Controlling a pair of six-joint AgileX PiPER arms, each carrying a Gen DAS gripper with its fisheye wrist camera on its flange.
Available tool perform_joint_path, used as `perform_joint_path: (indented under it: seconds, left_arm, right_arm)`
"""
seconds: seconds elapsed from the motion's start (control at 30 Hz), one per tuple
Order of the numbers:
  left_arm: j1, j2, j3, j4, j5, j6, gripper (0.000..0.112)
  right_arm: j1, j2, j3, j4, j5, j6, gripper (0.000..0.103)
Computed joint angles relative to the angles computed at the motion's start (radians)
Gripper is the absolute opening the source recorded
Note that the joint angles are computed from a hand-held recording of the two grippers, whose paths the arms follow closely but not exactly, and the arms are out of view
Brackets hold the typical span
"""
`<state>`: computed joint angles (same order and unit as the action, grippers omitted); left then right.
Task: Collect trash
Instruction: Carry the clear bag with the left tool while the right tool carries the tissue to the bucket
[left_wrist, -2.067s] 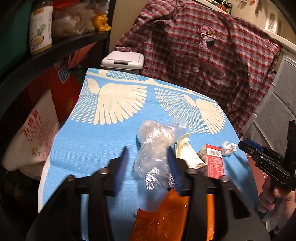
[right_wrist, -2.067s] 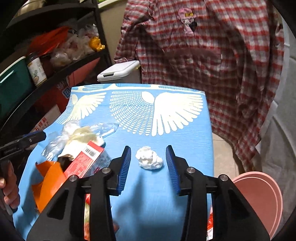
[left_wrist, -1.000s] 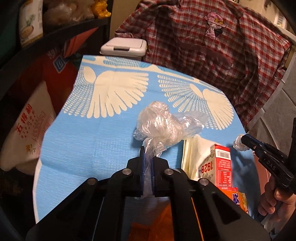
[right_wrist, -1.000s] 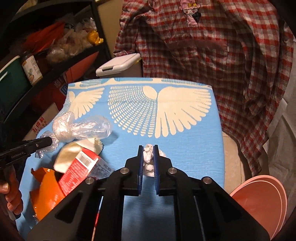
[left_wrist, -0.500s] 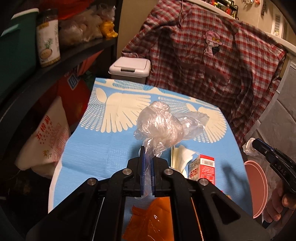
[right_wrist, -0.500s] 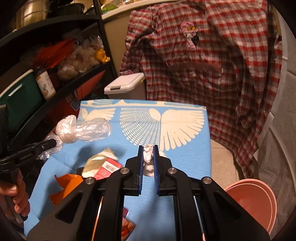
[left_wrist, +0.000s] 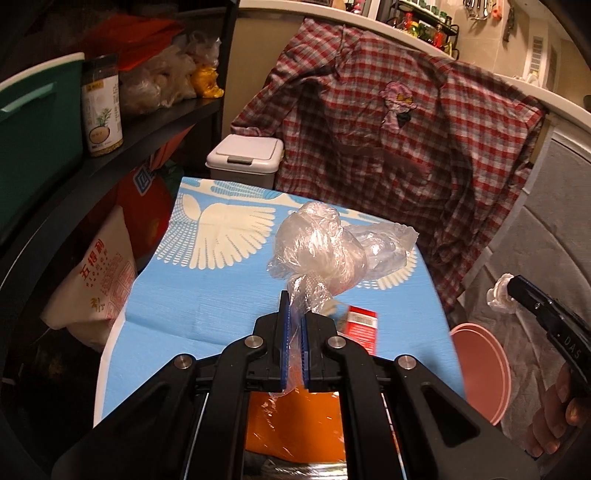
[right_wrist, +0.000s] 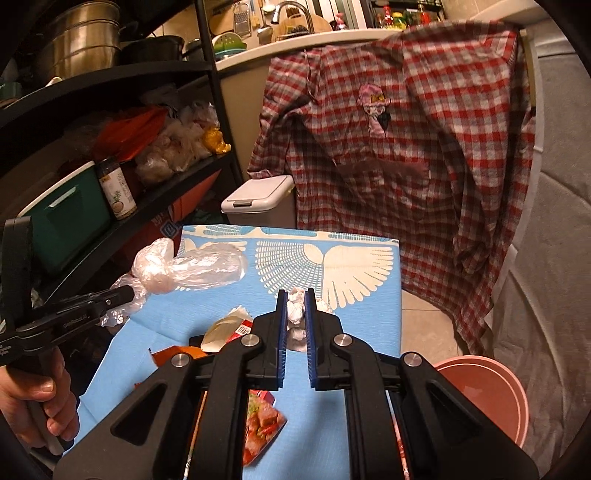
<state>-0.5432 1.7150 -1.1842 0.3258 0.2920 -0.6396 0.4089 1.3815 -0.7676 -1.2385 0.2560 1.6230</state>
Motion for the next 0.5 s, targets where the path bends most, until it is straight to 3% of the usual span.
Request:
perform_joint_path:
  seconds: [0.27, 0.5]
  left_arm:
    - [-0.067, -0.07, 0.046, 0.114, 0.018, -0.125, 0.005]
    - [-0.108, -0.096, 0.061, 0.174, 0.029, -0.192, 0.005]
  right_arm:
    - [0.018, -0.157, 0.051, 0.226, 0.071, -0.214, 0.009]
    - [0.062, -0.284, 0.112, 0.279, 0.175, -0.272, 0.009]
